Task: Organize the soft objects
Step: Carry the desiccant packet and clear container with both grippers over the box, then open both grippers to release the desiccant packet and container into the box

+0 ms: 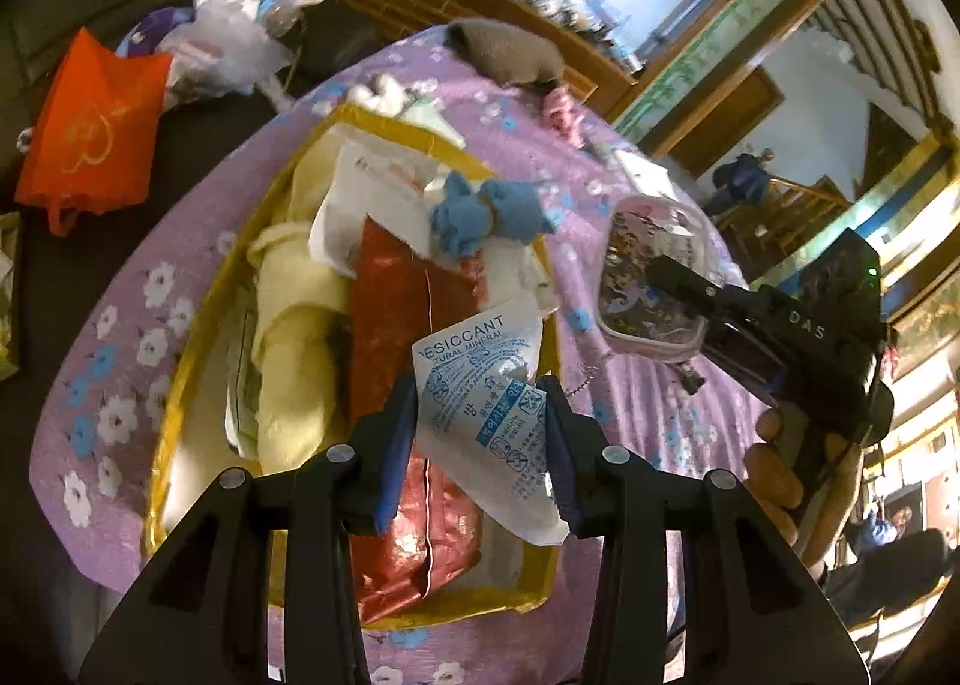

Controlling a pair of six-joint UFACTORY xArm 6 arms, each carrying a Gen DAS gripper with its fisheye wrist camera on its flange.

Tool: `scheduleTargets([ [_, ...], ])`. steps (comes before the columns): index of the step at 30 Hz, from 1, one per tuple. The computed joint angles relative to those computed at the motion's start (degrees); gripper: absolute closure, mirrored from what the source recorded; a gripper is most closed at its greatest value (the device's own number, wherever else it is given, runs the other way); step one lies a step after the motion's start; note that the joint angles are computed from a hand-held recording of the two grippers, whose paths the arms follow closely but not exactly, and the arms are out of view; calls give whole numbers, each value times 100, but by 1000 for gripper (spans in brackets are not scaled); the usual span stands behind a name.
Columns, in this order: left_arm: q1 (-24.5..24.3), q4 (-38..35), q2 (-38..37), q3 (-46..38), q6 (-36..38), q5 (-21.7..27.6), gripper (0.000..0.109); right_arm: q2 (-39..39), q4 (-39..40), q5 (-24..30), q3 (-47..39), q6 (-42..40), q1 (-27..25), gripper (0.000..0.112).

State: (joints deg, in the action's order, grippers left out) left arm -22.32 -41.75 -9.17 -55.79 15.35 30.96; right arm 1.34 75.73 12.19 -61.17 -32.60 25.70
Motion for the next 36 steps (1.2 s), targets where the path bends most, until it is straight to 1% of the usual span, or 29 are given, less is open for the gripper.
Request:
scheduleTargets([
  [2, 13, -146, -68, 1, 188, -2, 69, 64, 178, 95, -139, -233, 53, 93],
  [6, 90, -274, -14, -250, 401, 100, 69, 308, -113, 222, -367, -165, 174, 93],
  [7, 105, -124, 61, -380, 362, 18, 69, 385, 129, 420, -439, -410, 159, 93],
  [9, 152, 44, 216, -602, 334, -60, 69, 516, 199, 537, -507, -462, 171, 93],
  [11, 239, 266, 573, -1040, 286, 19, 69, 648, 159, 663, -580, -394, 148, 93],
  [13, 285, 482, 987, -1494, 277, 35, 69, 735, 298, 863, -663, -511, 102, 92],
  [15, 319, 718, 1330, -1857, 126, 154, 69, 841, 234, 967, -771, -478, 99, 92],
  [16, 334, 734, 1616, -2142, 190, 233, 69, 915, 144, 1015, -846, -430, 97, 92],
  [18, 338, 1191, 1935, -2425, -162, 290, 69, 1049, 39, 1054, -988, -326, 94, 92],
  [20, 336, 1446, 2328, -2771, -271, 379, 69, 1131, 77, 1116, -1081, -369, 76, 92],
  [22, 319, 1748, 2530, -2919, -540, 404, 69, 1191, 223, 1177, -1133, -437, 42, 90],
  [24, 306, 1815, 2627, -2968, -557, 364, 67, 1240, 557, 1237, -1165, -642, 9, 90],
  [26, 311, 1861, 2698, -2993, -558, 423, 62, 1238, 888, 1338, -1130, -713, -42, 89],
  [28, 319, 1810, 2683, -2952, -459, 501, 58, 1188, 843, 1363, -1059, -527, -49, 76],
  [29, 326, 1778, 2635, -2899, -403, 533, 56, 1119, 832, 1384, -991, -504, -43, 73],
  [30, 340, 1747, 2584, -2862, -339, 612, 56, 1012, 782, 1362, -899, -508, -2, 66],
  [31, 372, 1724, 2535, -2860, -288, 785, 56, 893, 668, 1328, -799, -475, 38, 56],
  [32, 405, 1733, 2476, -2861, -268, 927, 56, 771, 482, 1236, -700, -424, 111, 53],
  [33, 418, 1656, 2360, -2761, -237, 884, 56, 708, 264, 1122, -653, -303, 177, 51],
  [34, 422, 1383, 2118, -2478, -54, 605, 56, 601, -92, 934, -553, -78, 278, 50],
  [35, 406, 1231, 1960, -2279, 54, 373, 52, 521, -324, 807, -477, 47, 349, 50],
  [36, 386, 1174, 1841, -2128, 72, 220, 34, 459, -602, 730, -413, 212, 406, 50],
])
